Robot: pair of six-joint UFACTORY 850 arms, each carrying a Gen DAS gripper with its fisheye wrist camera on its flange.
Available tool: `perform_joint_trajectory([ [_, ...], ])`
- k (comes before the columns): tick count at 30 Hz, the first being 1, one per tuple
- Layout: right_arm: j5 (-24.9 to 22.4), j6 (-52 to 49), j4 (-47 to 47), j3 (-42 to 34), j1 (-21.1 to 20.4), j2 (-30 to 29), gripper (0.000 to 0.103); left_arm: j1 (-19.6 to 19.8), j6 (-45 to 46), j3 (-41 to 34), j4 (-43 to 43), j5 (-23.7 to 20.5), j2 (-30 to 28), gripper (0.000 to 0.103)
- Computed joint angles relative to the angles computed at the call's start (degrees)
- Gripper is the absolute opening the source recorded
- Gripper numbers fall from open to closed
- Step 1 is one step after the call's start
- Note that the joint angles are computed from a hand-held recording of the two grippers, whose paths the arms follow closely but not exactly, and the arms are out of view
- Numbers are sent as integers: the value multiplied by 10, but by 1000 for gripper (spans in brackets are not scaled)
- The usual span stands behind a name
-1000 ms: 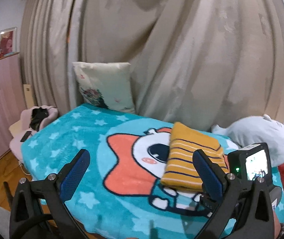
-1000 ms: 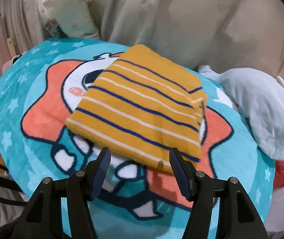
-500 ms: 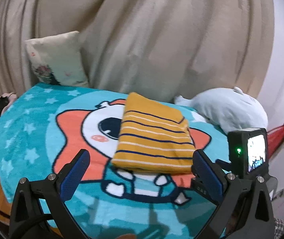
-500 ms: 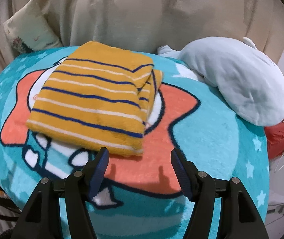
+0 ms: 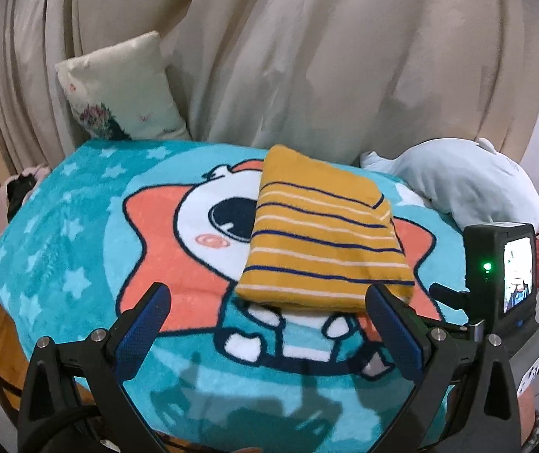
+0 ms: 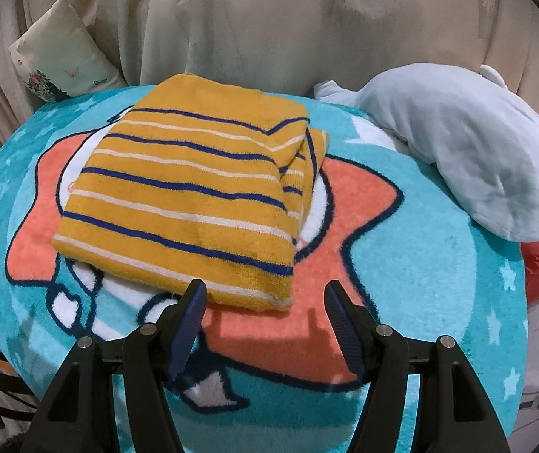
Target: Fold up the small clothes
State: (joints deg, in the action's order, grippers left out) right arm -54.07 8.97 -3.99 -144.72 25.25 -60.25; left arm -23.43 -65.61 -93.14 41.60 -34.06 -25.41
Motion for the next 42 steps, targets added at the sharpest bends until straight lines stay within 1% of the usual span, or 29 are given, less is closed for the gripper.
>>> perform_joint_trajectory([
  [4,2,-8,7,5,-2,1,69,0,12,-11,-12,-13,-9,103],
  [6,2,-9,9,9,-3,2,69,1,31,-16,-32,-13,-14,103],
  [14,31,11,2,64,-8,33,69,1,78,-41,-76,-37,-36,103],
  [20,55,17,0,88,-9,49,69,0,81,-48,-80,-49,-41,103],
  [24,70,22,0,94,-9,54,69,3,80,-46,-83,-49,-41,103],
  [42,44,19,4,49,-5,26,69,13,84,-45,-100,-53,-40,103],
])
